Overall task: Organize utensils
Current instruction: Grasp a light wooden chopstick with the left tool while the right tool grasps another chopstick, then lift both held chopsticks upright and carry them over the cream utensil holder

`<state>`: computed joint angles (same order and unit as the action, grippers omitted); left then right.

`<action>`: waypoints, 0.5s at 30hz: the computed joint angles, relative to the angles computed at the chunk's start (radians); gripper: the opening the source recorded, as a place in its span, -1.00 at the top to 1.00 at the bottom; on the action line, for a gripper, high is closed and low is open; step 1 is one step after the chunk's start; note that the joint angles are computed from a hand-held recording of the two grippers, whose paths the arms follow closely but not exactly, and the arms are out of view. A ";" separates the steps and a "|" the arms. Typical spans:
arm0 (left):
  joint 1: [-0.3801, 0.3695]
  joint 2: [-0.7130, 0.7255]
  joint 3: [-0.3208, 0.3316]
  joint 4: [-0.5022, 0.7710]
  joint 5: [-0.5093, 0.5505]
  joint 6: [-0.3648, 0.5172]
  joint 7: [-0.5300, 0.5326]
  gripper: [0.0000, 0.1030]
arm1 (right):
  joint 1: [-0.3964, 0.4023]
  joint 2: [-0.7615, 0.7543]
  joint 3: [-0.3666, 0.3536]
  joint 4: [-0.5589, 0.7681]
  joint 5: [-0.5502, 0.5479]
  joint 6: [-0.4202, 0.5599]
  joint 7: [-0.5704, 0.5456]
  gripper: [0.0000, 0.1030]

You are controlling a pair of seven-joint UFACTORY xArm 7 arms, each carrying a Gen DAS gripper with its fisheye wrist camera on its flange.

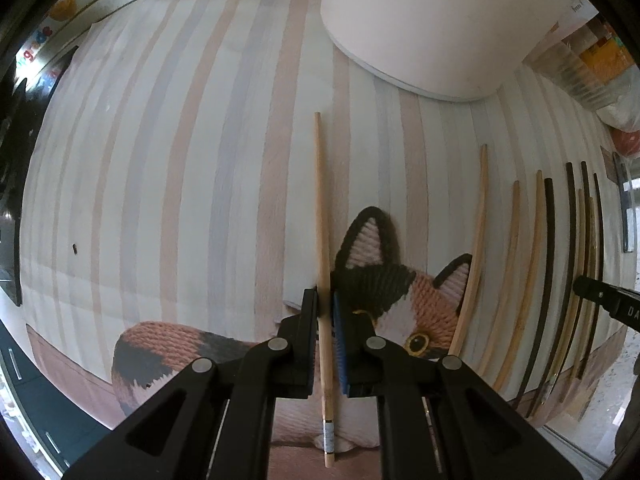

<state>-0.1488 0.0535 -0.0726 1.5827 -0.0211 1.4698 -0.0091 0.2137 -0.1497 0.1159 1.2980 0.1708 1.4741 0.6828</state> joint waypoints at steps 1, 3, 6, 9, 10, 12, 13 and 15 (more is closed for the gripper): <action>-0.009 0.003 -0.008 0.003 0.005 0.000 -0.018 0.86 | 0.002 0.017 0.003 0.018 -0.003 0.006 0.006 0.85; -0.014 -0.007 -0.010 -0.016 0.014 -0.010 -0.019 0.86 | 0.005 0.039 0.004 0.041 -0.006 0.021 0.011 0.85; -0.035 -0.025 -0.025 -0.062 0.040 -0.045 -0.045 0.90 | 0.009 0.046 0.006 0.048 -0.008 0.026 0.028 0.86; -0.069 -0.011 -0.044 -0.034 0.099 -0.063 -0.093 0.91 | 0.006 0.062 0.001 0.055 -0.012 -0.016 0.033 0.87; -0.072 -0.018 -0.043 -0.037 0.095 -0.069 -0.090 0.91 | 0.001 0.042 -0.005 0.030 -0.004 -0.039 0.033 0.87; -0.075 -0.034 -0.041 -0.040 0.092 -0.076 -0.090 0.91 | -0.016 0.019 -0.021 -0.023 0.006 -0.091 0.020 0.87; -0.075 -0.042 -0.040 -0.042 0.090 -0.080 -0.092 0.92 | -0.018 -0.002 -0.019 -0.045 0.006 -0.112 0.031 0.87; -0.075 -0.055 -0.039 -0.038 0.085 -0.079 -0.096 0.92 | -0.021 -0.039 -0.016 -0.080 0.005 -0.142 0.036 0.87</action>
<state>-0.2240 -0.0019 -0.1117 1.5444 0.0639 1.3912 -0.1051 0.1930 -0.1886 0.0995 1.2184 0.1758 1.3324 0.7184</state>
